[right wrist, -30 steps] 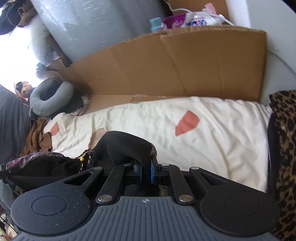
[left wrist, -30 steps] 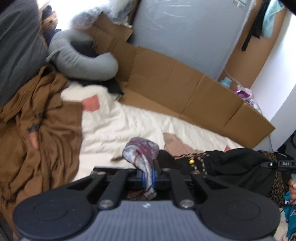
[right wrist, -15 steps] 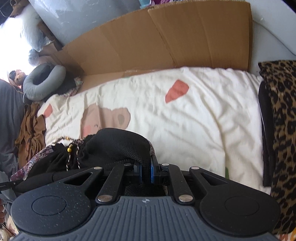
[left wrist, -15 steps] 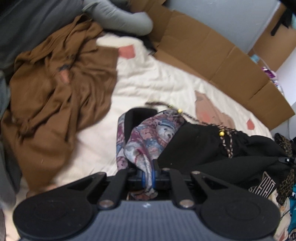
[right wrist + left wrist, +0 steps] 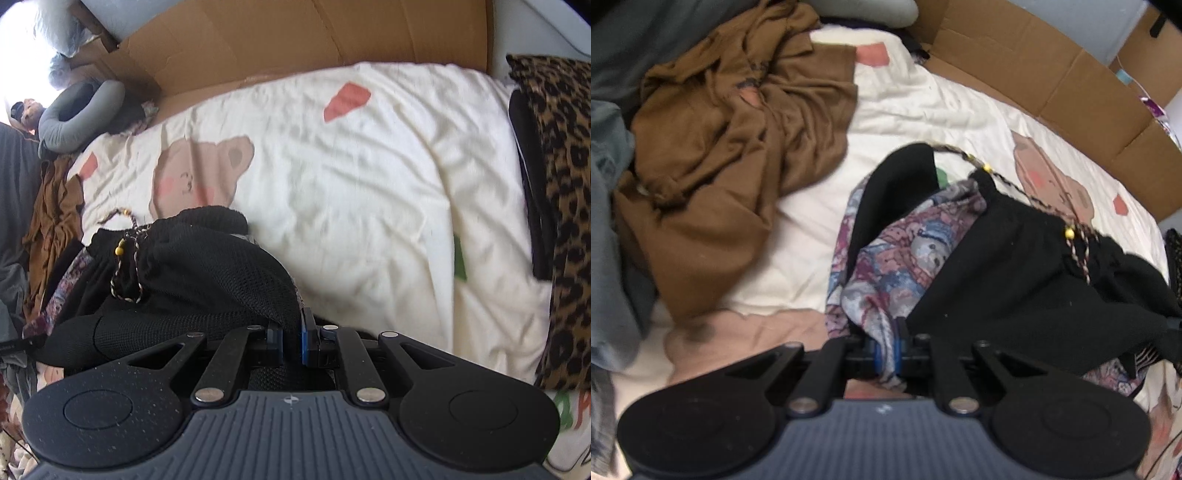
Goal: Fold clothes
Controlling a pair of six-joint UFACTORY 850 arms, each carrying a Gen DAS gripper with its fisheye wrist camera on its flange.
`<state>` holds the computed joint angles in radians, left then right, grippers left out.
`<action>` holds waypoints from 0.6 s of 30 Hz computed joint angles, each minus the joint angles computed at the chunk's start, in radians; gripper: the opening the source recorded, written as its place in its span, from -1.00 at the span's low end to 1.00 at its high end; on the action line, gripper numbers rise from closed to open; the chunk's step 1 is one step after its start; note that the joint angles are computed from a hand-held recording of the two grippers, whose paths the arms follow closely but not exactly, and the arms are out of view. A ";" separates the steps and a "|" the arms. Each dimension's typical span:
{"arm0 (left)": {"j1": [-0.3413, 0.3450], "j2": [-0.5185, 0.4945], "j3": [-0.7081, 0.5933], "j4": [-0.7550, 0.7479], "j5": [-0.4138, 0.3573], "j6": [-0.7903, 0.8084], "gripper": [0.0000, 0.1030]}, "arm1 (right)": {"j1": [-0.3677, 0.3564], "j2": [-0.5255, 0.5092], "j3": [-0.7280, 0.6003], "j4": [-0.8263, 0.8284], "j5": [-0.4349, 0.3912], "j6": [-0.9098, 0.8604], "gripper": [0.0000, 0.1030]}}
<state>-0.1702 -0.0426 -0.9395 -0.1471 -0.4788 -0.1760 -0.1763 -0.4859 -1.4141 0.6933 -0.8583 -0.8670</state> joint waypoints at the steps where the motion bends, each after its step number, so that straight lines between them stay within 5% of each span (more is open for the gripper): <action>1: 0.002 0.004 0.004 0.011 -0.002 -0.010 -0.86 | 0.000 0.006 0.011 -0.005 -0.006 0.001 -0.87; 9: -0.008 -0.001 -0.015 0.145 -0.063 -0.104 -0.63 | -0.002 0.021 0.039 -0.081 -0.070 0.031 -0.63; 18: -0.011 -0.008 -0.095 0.320 -0.068 -0.241 -0.62 | -0.013 0.050 0.028 -0.074 -0.089 0.037 -0.25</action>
<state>-0.1815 -0.0502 -1.0348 0.1732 -0.5468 -0.4172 -0.1898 -0.4355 -1.3863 0.6194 -0.9474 -0.8302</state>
